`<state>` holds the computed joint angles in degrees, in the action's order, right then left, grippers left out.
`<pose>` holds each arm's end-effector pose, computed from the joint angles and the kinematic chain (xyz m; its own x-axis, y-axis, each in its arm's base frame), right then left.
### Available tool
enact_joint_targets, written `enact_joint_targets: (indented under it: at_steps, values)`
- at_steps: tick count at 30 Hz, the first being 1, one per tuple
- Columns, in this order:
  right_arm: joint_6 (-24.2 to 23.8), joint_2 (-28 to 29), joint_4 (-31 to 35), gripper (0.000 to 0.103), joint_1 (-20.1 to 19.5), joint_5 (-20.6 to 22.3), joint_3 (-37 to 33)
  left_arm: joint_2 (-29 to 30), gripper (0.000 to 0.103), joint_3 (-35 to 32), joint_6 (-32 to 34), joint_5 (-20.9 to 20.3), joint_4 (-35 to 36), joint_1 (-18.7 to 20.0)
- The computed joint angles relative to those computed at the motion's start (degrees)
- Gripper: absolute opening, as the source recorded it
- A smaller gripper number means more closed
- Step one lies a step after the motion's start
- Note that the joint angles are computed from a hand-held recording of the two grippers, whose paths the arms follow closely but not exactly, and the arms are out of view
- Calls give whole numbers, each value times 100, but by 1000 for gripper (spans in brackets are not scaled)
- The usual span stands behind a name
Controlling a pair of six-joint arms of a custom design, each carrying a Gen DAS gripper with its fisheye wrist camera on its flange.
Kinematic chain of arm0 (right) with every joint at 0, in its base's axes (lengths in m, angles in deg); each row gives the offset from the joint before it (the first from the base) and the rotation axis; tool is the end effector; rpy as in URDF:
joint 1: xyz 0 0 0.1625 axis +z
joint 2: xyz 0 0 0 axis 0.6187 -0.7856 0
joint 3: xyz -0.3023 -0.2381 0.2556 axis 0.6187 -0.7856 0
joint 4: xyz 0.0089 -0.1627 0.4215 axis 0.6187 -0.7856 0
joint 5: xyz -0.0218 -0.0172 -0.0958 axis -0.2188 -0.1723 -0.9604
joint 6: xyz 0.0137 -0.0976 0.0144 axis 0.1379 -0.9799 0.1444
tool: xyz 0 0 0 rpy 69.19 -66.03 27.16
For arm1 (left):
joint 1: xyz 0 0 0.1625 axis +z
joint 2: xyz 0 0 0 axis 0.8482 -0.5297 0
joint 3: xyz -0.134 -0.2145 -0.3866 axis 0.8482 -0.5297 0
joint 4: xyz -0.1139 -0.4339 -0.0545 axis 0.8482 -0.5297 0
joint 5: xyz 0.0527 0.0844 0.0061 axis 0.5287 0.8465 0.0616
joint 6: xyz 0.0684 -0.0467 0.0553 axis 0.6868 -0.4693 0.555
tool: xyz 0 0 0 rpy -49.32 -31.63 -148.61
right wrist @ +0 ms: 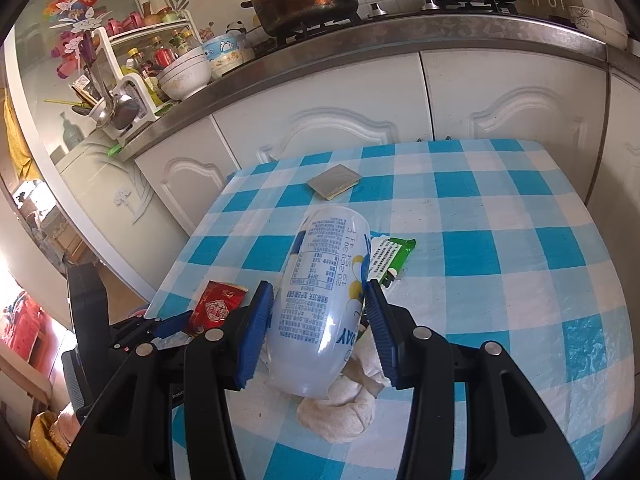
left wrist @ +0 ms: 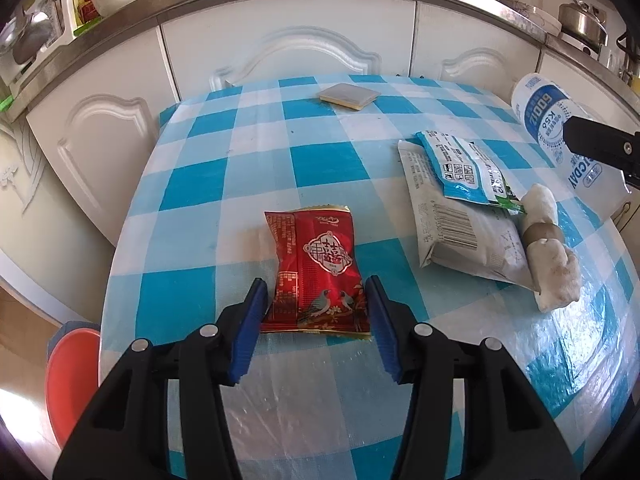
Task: Collect trash
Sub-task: 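Carry the red packet and clear bottle with both tools to the red bucket, then open left tool to drop the packet while right tool lowers and releases the bottle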
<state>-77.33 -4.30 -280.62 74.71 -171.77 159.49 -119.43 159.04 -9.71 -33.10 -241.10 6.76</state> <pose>0.2733 -0.5011 0.0631 -0.8361 0.3490 0.4233 -0.1837 0.5489 -0.8155 -0.1130 -0.6441 0.2013 -0.4623 0.7431 -0.4838 0.8552 0.5178 -0.0218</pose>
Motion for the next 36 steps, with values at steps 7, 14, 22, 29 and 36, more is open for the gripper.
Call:
enact_joint_targets:
  at_steps: [7, 14, 22, 29, 36]
  values:
    - [-10, 129, 349, 49, 80, 127, -227, -230, 51, 37, -207, -139, 18, 117]
    - [-42, 307, 817, 49, 158, 380, -569, -483, 51, -81, -377, -196, -62, 327]
    - [-75, 632, 1565, 49, 237, 780, -1144, -670, 51, -357, -543, -167, -57, 683]
    - [-153, 1013, 2348, 49, 292, 1236, -1816, -794, 51, -617, -666, -153, -12, 987]
    - [-166, 1422, 3157, 49, 285, 1801, -2559, -774, 22, -930, -785, -5, 182, 1288]
